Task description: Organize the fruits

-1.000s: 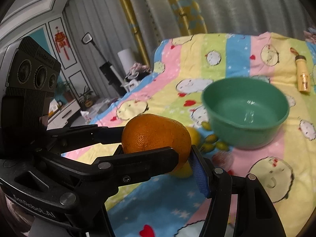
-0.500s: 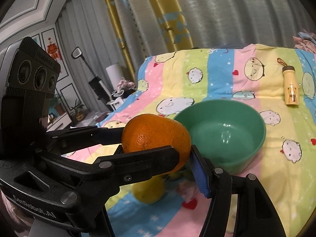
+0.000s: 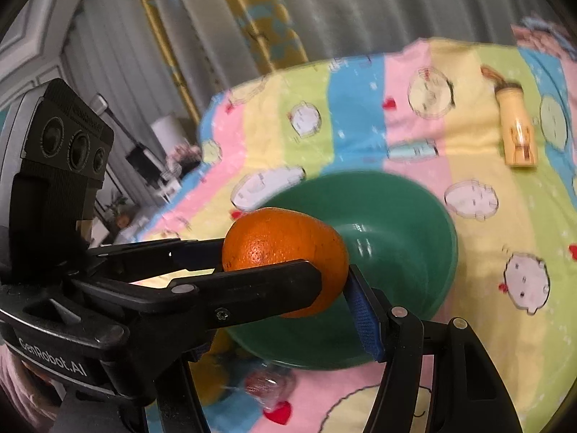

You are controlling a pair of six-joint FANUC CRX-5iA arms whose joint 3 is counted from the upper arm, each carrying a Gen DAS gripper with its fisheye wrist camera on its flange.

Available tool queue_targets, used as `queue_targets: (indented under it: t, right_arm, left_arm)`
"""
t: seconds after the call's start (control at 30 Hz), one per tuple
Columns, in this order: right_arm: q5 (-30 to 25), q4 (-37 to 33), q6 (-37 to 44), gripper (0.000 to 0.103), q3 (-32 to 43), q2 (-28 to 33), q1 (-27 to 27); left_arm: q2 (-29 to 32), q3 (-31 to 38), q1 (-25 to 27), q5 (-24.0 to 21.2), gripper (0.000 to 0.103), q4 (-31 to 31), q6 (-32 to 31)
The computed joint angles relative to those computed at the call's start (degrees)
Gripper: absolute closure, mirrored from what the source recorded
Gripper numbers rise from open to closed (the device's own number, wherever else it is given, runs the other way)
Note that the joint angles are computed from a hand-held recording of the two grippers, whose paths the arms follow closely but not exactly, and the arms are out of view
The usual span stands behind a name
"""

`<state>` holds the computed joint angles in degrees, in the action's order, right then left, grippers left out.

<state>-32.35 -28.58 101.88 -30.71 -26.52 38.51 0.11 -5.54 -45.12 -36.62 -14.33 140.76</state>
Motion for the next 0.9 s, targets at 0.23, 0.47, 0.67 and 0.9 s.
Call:
queue_targets:
  t: [0.23, 0.47, 0.67, 0.9]
  right_arm:
    - [2.0, 13.9, -13.2, 0.037, -2.9, 1.5, 5.5]
    - [4.0, 20.5, -20.2, 0.037, -5.3, 0.0, 7.6]
    - [4.7, 26.7, -26.7, 0.033, -7.6, -2.0, 8.8]
    - [5.4, 29.1, -30.1, 0.032, -9.9, -6.2, 9.0]
  left_arm:
    - [0.8, -2.1, 1.8, 2.4, 0.037, 5.1, -2.1]
    - [1.6, 0.4, 1.2, -1.4, 0.033, 0.9, 2.0]
    - [-0.3, 1.5, -0.7, -4.3, 0.019, -6.2, 8.8]
    - [-3.7, 3.1, -6.0, -13.4, 0.006, -17.2, 18.5]
